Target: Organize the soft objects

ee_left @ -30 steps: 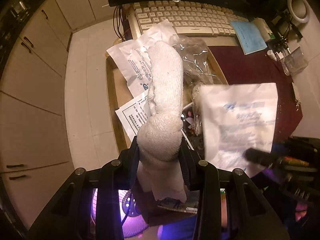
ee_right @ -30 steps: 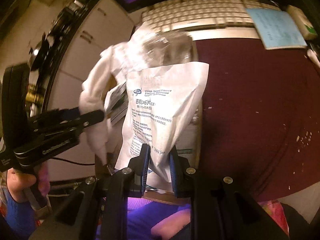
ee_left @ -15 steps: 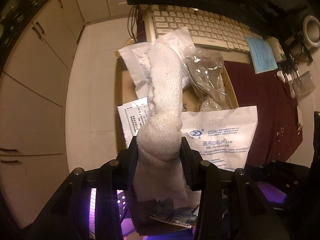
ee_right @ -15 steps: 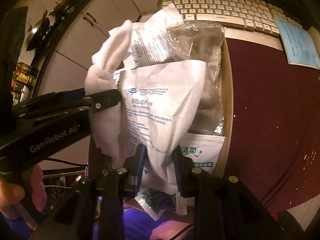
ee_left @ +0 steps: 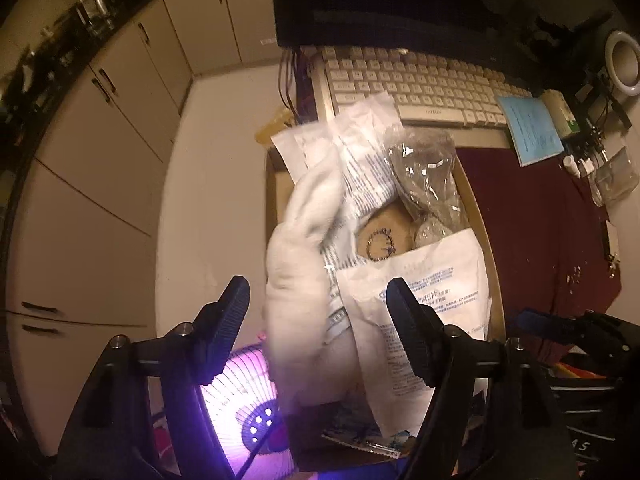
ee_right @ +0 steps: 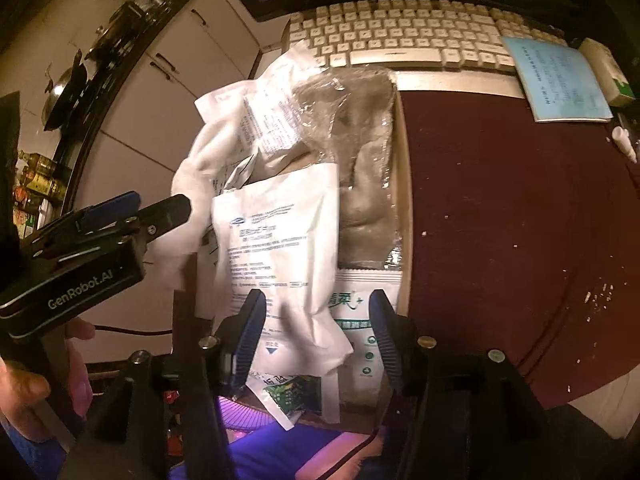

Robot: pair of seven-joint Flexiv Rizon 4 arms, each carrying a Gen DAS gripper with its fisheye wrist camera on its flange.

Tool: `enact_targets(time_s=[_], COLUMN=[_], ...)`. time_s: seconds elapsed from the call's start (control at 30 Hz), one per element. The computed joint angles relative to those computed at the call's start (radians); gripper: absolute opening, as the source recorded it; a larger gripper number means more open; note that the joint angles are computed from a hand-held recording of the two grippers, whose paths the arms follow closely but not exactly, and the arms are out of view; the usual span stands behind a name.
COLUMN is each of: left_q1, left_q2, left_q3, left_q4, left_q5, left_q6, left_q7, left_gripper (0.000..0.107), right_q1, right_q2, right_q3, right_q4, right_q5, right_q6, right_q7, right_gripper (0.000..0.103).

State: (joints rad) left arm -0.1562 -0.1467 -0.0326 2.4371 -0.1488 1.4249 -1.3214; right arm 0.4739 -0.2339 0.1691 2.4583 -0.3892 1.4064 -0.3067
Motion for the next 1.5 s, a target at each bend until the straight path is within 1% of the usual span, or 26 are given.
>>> enact_targets(time_s=[0.03,0.07,0.13,0.17,0.2,0.27,0.3,0.33,0.37,0.43,0.47,0.6,0.7,0.73,0.77,0.83,0.87,0.93,1.0,1.13,1.3,1.5], left_q1=[-0.015,-0.041,-0.067,-0.058,-0.035,-0.011,-0.011,-0.02,-0.022,-0.016,-0.011,-0.002,0.003,0.004,0.005,0.008,0.009,0.007,0.006,0.005,0.005,-0.002], left_q2=[0.002,0.007,0.025,0.036,0.052,0.07,0.075,0.081,0.086,0.094,0.099,0.112,0.123,0.124,0.124,0.125,0.127,0.129,0.129,0.126,0.127,0.12], left_q3=[0.022,0.061,0.109,0.103,0.072,0.036,0.038,0.062,0.071,0.065,0.056,0.044,0.038,0.035,0.033,0.035,0.034,0.026,0.024,0.024,0.029,0.023], left_q4=[-0.005,-0.017,-0.026,-0.014,0.012,0.028,0.025,0.005,-0.011,-0.015,-0.007,0.01,0.025,0.03,0.031,0.032,0.038,0.056,0.06,0.058,0.043,0.029], left_q5=[0.043,0.122,0.24,0.242,0.19,0.117,0.126,0.199,0.254,0.288,0.272,0.26,0.239,0.226,0.221,0.224,0.209,0.139,0.111,0.104,0.17,0.196], left_q6=[0.009,0.018,0.044,0.066,0.089,0.081,0.071,0.041,0.013,-0.002,-0.003,-0.007,-0.004,-0.002,-0.001,0.0,0.006,0.02,0.023,0.024,0.015,-0.003], left_q7=[-0.036,-0.102,-0.209,-0.218,-0.186,-0.137,-0.143,-0.198,-0.229,-0.239,-0.216,-0.198,-0.172,-0.151,-0.142,-0.139,-0.129,-0.079,-0.058,-0.066,-0.133,-0.163], left_gripper=[0.072,0.072,0.072,0.072,0.072,0.072,0.072,0.072,0.072,0.072,0.072,0.072,0.072,0.072,0.072,0.072,0.072,0.072,0.072,0.072,0.072,0.072], right_q1=[0.003,0.002,0.001,-0.001,-0.003,-0.008,-0.01,-0.007,-0.003,0.008,0.016,0.039,0.06,0.064,0.07,0.076,0.073,0.071,0.063,0.041,0.027,0.018], right_q2=[0.003,0.011,0.021,0.027,0.028,0.03,0.029,0.028,0.028,0.021,0.019,0.019,0.018,0.019,0.021,0.026,0.028,0.038,0.044,0.051,0.066,0.097], right_q3=[-0.004,-0.003,-0.004,-0.003,-0.001,0.004,0.006,0.004,0.001,-0.007,-0.014,-0.027,-0.048,-0.054,-0.062,-0.072,-0.068,-0.062,-0.051,-0.015,0.018,0.033], right_q4=[0.001,0.008,0.015,0.022,0.023,0.028,0.031,0.036,0.038,0.041,0.045,0.049,0.053,0.054,0.055,0.057,0.056,0.054,0.051,0.04,0.04,0.062], right_q5=[-0.004,-0.004,-0.008,-0.01,-0.01,-0.007,-0.005,-0.007,-0.01,-0.019,-0.027,-0.056,-0.095,-0.11,-0.129,-0.167,-0.176,-0.203,-0.224,-0.223,-0.195,-0.196], right_q6=[0.0,-0.002,-0.002,0.0,0.001,0.007,0.016,0.026,0.031,0.045,0.052,0.044,0.042,0.038,0.038,0.033,0.027,0.011,-0.009,-0.037,-0.06,-0.079], right_q7=[0.005,0.008,0.016,0.019,0.019,0.016,0.017,0.022,0.029,0.046,0.056,0.093,0.142,0.157,0.174,0.206,0.213,0.228,0.239,0.226,0.202,0.205], right_gripper=[0.059,0.06,0.061,0.061,0.062,0.062,0.062,0.063,0.064,0.067,0.067,0.067,0.068,0.07,0.075,0.08,0.08,0.081,0.081,0.081,0.081,0.081])
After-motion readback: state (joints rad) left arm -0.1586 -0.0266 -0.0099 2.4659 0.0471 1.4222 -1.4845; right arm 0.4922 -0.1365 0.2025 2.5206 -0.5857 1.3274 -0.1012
